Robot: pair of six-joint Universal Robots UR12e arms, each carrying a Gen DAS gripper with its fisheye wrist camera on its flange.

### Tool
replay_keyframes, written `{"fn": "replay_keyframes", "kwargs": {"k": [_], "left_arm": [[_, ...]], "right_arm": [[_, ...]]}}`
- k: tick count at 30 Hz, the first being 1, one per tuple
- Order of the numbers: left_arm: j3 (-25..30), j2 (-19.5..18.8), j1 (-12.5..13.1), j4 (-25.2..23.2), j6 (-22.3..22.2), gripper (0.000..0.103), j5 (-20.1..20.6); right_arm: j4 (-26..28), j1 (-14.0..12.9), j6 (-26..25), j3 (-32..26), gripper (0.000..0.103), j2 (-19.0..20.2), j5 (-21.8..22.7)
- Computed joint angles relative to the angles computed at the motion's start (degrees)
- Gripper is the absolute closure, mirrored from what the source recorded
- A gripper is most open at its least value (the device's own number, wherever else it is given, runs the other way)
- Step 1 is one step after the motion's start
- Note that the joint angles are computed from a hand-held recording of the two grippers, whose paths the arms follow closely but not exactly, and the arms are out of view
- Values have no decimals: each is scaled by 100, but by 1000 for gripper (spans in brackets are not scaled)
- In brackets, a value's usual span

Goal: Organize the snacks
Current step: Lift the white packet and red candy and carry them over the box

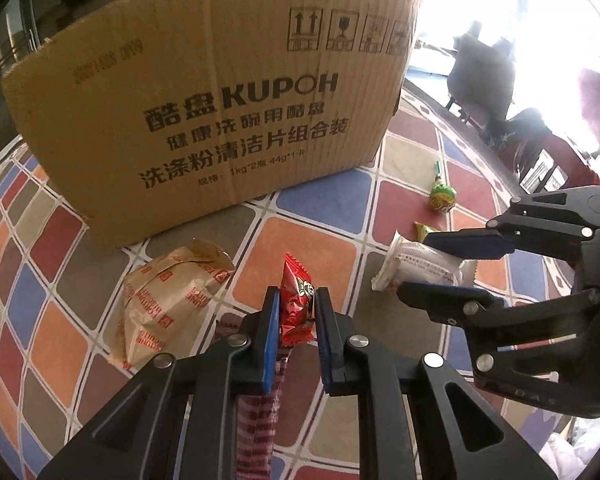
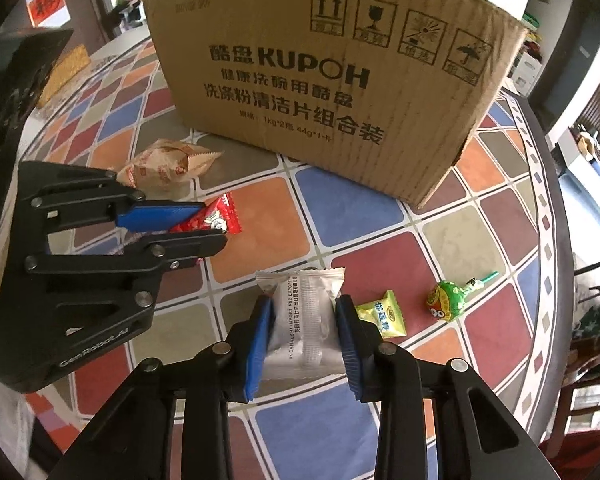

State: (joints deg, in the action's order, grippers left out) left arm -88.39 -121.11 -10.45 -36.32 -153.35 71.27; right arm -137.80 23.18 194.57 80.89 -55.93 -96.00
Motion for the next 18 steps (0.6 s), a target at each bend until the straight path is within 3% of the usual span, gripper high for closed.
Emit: {"fn": "replay_keyframes", "kwargs": {"k": [18], "left_arm": [[-199,397,168,777,-316,85,-434]], "right_arm": [[-1034,55,472,241,69,-273,-385]]}}
